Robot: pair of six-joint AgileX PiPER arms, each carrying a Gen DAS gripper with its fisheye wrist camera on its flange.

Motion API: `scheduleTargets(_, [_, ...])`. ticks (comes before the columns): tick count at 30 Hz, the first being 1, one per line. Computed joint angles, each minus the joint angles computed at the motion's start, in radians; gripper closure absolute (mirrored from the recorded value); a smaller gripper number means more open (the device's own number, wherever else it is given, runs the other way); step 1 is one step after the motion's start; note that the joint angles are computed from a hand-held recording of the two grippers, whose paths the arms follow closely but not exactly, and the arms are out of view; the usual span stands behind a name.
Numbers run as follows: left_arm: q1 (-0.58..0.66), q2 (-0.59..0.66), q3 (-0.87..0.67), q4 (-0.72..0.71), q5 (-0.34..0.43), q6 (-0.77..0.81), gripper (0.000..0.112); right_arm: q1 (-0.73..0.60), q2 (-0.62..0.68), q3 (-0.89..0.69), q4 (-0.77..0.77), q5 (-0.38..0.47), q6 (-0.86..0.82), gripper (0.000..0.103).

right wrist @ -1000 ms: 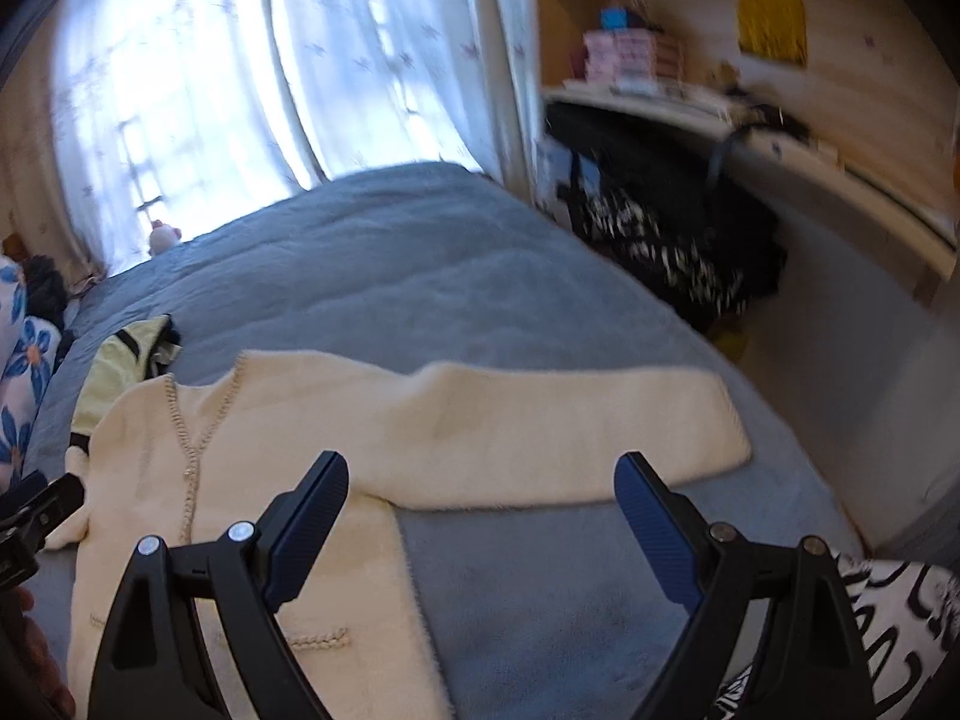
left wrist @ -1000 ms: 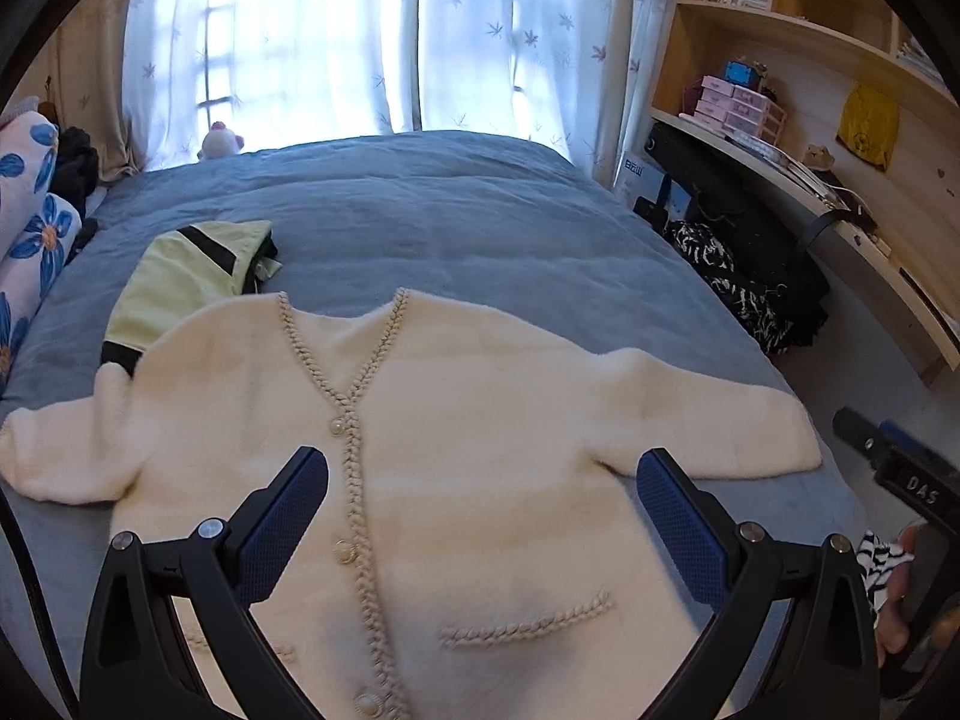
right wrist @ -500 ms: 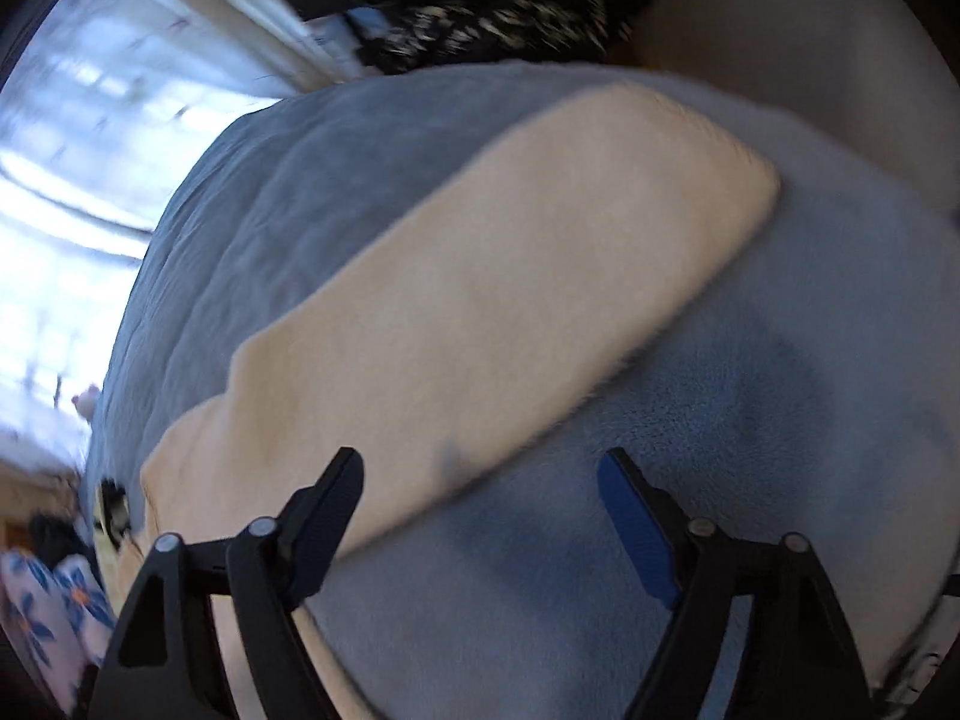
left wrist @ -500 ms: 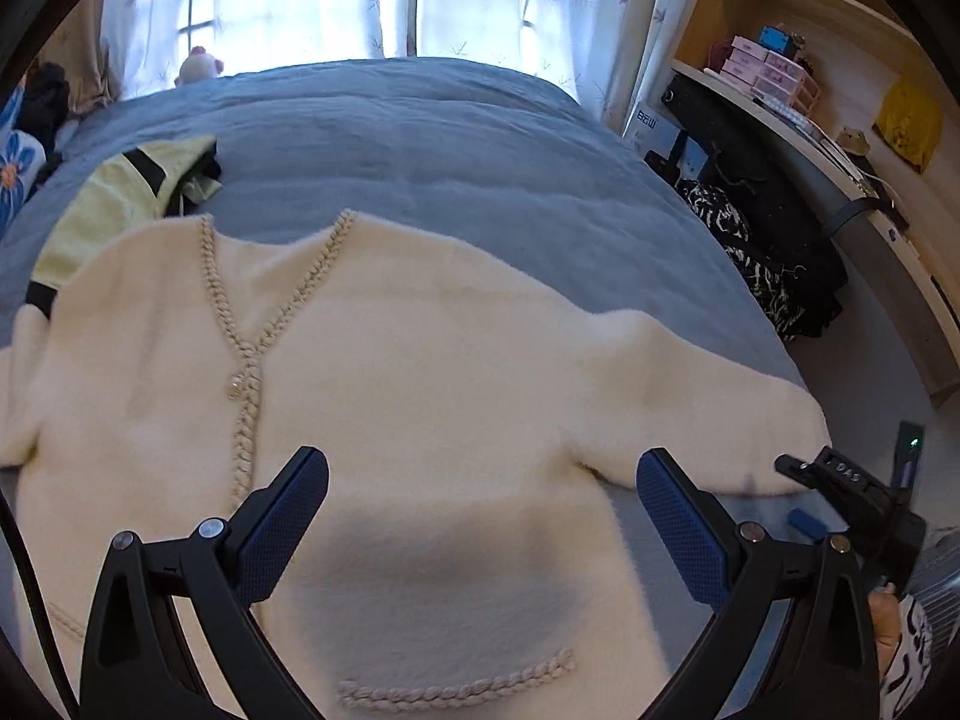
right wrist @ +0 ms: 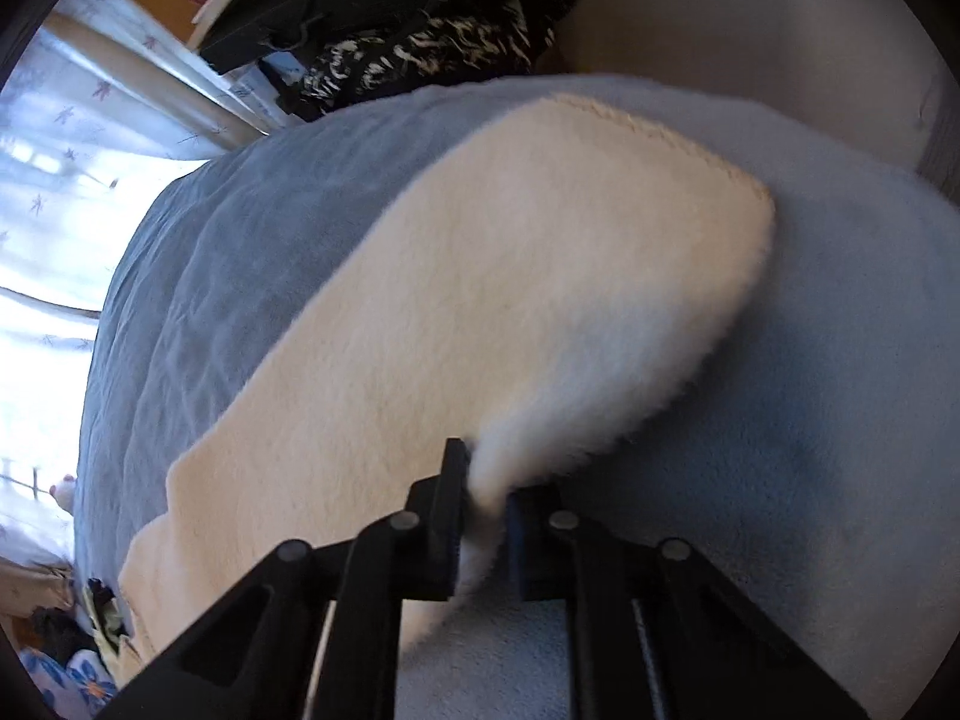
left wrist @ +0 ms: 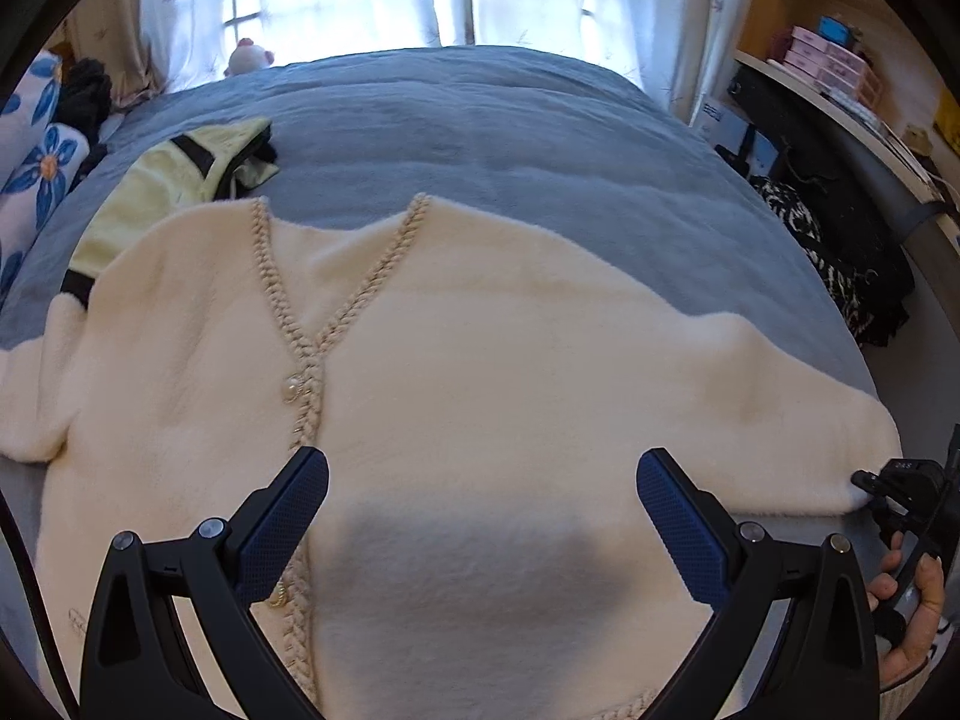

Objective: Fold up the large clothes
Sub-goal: 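Fold the held sleeve across the cardigan front and open the right tool, then grasp the folded sleeve's braided cuff with the left tool and pull it along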

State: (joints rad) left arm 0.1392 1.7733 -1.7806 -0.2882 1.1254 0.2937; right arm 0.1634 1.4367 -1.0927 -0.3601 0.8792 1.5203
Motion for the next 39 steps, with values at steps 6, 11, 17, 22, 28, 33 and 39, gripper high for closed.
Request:
scheduleTargets(6, [0.085, -0.022, 0.022, 0.019, -0.06, 0.041, 0.01, 0.344, 0.053, -0.286, -0.373, 0.198, -0.025, 0.096])
scheduleTargets(11, [0.187, -0.013, 0.02, -0.008, -0.06, 0.07, 0.01, 0.587, 0.277, -0.643, -0.398, 0.222, -0.344, 0.095])
scheduleTargets(17, [0.277, 0.031, 0.027, -0.001, -0.057, 0.097, 0.01, 0.69, 0.597, -0.94, -0.088, 0.251, -0.618, 0.087])
scheduleTargets(22, [0.316, 0.034, 0.068, -0.028, -0.045, 0.147, 0.01, 0.685, 0.666, -0.929, 0.133, 0.259, -0.642, 0.073])
scheduleTargets(28, [0.277, -0.007, 0.139, -0.059, -0.056, 0.213, 0.01, 0.717, 0.458, -0.618, 0.085, 0.092, -0.459, 0.059])
scheduleTargets(33, [0.181, -0.049, 0.19, -0.067, -0.066, 0.271, 0.01, 0.758, 0.365, -0.502, -0.07, 0.114, -0.175, 0.059])
scheduleTargets(39, [0.021, -0.058, 0.215, -0.017, -0.077, 0.257, 0.01, 0.762, 0.239, -0.374, -0.093, 0.138, -0.01, 0.059])
